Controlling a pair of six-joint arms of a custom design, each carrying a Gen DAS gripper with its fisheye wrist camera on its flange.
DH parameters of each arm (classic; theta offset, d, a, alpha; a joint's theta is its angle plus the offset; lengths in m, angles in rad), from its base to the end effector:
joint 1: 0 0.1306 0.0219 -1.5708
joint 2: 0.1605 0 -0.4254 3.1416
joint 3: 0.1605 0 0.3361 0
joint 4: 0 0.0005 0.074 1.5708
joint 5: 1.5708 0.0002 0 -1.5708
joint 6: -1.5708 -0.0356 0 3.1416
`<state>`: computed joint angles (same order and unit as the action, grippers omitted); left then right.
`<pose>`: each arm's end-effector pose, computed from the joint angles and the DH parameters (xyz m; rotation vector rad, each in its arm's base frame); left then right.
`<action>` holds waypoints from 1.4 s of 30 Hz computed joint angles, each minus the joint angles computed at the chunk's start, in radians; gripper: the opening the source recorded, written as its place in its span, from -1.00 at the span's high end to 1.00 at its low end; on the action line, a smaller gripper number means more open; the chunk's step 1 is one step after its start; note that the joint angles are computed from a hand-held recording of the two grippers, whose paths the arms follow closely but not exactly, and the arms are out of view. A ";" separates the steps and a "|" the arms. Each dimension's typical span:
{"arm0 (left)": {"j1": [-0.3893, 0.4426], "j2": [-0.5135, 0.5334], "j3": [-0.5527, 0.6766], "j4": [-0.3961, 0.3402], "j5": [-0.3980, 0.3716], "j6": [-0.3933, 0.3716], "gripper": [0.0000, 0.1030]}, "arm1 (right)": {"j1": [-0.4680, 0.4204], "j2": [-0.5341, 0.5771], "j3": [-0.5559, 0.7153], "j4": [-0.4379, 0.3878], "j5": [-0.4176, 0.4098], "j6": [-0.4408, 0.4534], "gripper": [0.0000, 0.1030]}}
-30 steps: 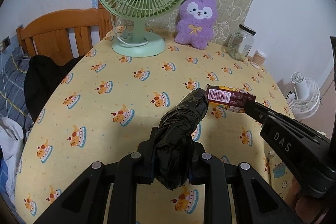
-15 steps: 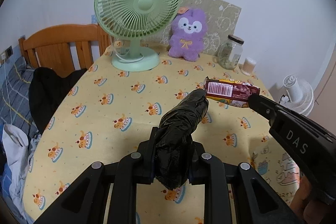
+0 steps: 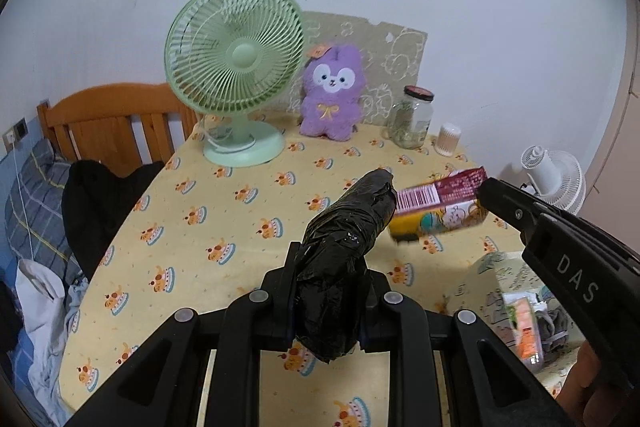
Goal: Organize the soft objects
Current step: 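Lift and carry the black item and pink box over the gift box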
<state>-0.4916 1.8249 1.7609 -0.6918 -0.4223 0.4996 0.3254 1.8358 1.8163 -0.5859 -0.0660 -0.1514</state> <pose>0.5409 -0.2736 0.4253 -0.2159 2.2366 -0.0374 0.5902 0.2011 0.4490 -0.2285 2.1833 0.3420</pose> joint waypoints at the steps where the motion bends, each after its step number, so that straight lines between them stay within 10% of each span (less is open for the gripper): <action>1: -0.006 0.003 0.008 -0.006 -0.004 -0.001 0.61 | -0.005 -0.008 -0.010 0.006 -0.004 0.000 0.89; 42: -0.208 0.242 0.445 -0.181 0.015 -0.088 0.61 | -0.293 -0.250 -0.323 0.142 -0.025 -0.014 0.91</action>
<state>-0.6998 2.0672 2.2058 -0.8725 -0.4074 0.4118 0.0321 1.5862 1.4935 -0.4437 -0.0915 -0.1651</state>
